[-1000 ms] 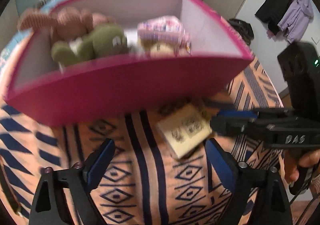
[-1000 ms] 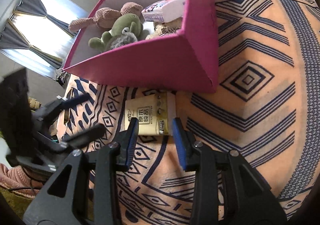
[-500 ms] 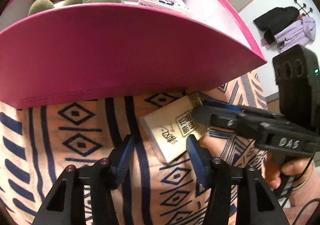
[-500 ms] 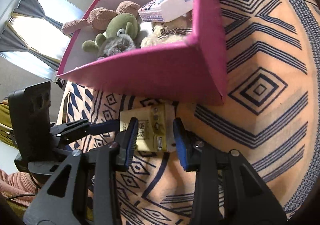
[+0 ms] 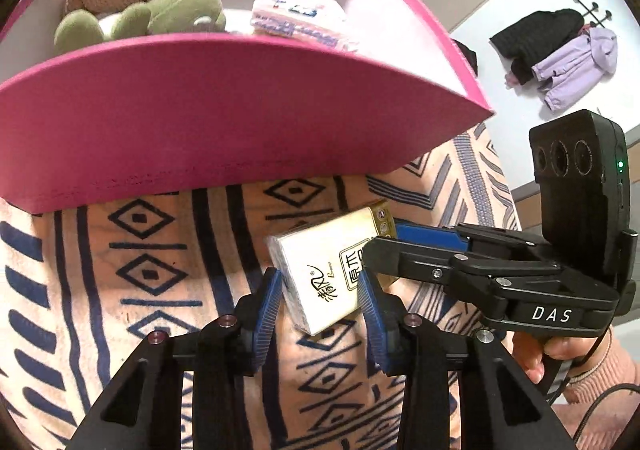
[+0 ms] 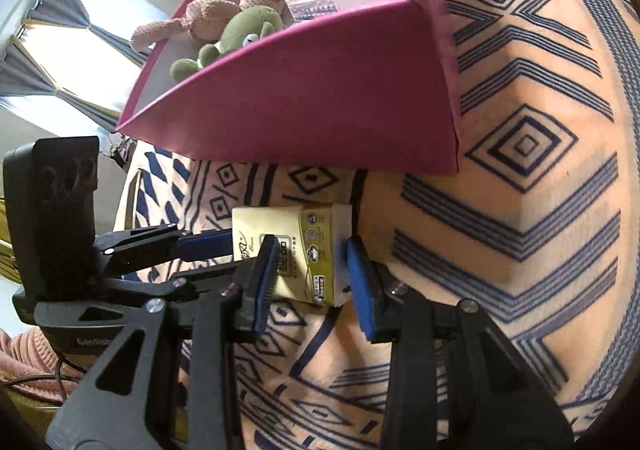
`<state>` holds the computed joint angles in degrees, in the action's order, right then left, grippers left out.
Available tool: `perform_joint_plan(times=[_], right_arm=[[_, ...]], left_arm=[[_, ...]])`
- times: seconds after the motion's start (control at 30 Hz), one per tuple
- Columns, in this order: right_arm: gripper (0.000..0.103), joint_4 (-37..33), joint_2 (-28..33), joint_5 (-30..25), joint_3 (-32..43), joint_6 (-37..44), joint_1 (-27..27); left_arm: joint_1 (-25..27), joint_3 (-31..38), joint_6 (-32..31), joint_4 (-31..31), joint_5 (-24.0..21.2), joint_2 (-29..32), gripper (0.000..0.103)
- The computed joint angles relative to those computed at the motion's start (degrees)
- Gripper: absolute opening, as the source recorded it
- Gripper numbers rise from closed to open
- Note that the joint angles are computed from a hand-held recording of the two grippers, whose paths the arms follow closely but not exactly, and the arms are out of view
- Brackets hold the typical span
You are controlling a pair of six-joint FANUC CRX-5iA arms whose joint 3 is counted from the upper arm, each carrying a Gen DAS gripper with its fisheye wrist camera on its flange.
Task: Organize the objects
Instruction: 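Lift the beige tissue pack toward the magenta box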
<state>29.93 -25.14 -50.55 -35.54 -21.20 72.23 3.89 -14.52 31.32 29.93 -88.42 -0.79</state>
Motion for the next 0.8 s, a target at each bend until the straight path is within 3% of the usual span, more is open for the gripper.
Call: perform_joint_plan(times=[0.8], right_arm=[[0.037, 9.69, -2.28, -8.37, 1.05, -9.10, 9.26]], left_arm=[[3.47, 0.84, -6.24, 5.22, -2.44, -4.39, 0.039]])
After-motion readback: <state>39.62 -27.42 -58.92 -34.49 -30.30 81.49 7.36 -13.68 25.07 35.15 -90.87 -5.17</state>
